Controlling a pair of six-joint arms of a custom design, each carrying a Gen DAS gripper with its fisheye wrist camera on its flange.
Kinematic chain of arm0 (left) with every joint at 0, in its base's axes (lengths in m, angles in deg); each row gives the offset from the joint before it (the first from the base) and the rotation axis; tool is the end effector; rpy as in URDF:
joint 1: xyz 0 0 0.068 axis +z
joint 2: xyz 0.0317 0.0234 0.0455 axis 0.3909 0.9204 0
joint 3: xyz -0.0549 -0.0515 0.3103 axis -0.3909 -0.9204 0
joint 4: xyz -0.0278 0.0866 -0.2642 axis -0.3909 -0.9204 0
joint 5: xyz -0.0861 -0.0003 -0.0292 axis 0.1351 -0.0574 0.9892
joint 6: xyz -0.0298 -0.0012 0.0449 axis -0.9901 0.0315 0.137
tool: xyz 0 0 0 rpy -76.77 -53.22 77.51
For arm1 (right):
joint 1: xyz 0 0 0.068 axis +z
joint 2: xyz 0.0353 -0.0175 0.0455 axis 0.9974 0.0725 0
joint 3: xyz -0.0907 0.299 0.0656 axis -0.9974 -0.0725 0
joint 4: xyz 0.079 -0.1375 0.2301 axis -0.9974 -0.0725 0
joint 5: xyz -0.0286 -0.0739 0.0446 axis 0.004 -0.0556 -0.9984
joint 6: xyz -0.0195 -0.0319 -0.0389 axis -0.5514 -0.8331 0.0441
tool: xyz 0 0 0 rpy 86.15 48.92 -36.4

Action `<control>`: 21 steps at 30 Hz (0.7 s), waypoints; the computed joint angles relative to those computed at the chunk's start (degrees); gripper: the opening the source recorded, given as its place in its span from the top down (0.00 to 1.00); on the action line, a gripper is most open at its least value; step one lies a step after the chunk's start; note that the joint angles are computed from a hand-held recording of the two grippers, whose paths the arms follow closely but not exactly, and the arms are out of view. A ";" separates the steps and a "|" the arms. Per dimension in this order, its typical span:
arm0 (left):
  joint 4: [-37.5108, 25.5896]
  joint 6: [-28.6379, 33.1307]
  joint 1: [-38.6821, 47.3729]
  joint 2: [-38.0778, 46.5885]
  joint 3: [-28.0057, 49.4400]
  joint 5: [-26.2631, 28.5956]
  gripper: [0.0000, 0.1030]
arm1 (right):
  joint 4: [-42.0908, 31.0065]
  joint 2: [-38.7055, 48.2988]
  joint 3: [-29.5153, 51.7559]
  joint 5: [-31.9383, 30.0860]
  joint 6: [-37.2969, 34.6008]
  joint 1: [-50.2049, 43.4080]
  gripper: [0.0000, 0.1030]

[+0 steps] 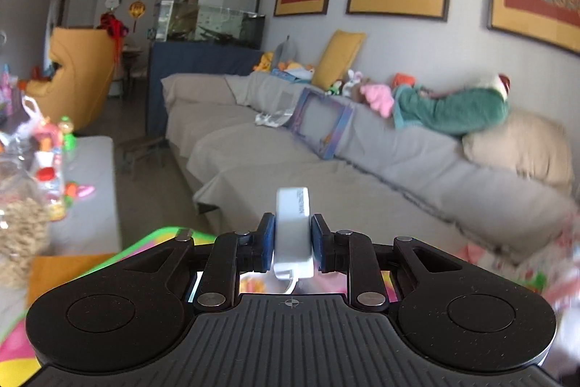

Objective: Organize rigid objects
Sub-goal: 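Drop the adapter into the pink box with left while right drops the white box in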

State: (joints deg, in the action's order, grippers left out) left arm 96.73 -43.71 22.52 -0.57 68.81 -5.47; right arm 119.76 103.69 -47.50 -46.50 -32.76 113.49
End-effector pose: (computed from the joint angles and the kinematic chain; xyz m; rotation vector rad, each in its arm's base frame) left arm 0.3130 -0.0122 0.2337 0.1076 1.9565 -0.3238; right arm 0.2081 0.1153 0.0720 -0.4841 2.0425 0.5220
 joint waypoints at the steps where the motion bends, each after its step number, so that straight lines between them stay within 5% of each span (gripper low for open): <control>1: 1.34 -1.72 0.03 2.50 1.06 -0.44 0.75 | 0.59 0.39 -0.06 -0.08 -0.03 -0.14 0.34; 5: 2.78 -3.52 1.64 8.57 2.12 -0.51 0.75 | 1.66 1.37 0.21 -1.25 0.04 -1.13 0.34; 10: 4.94 1.24 4.83 8.50 -4.92 0.06 0.75 | -2.04 0.44 2.74 -1.18 0.66 -1.08 0.34; 16: 11.85 7.37 7.36 7.08 -19.58 -1.48 0.75 | -10.14 -6.37 6.58 2.87 0.06 -0.52 0.35; 21: 21.18 10.47 8.02 14.93 -25.64 -3.56 0.75 | -22.53 -13.21 17.66 2.20 3.46 -1.58 0.35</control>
State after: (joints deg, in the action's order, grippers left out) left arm 117.91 -33.24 30.54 14.36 43.17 -9.03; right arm 97.23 90.48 -29.85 -44.30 -29.30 111.92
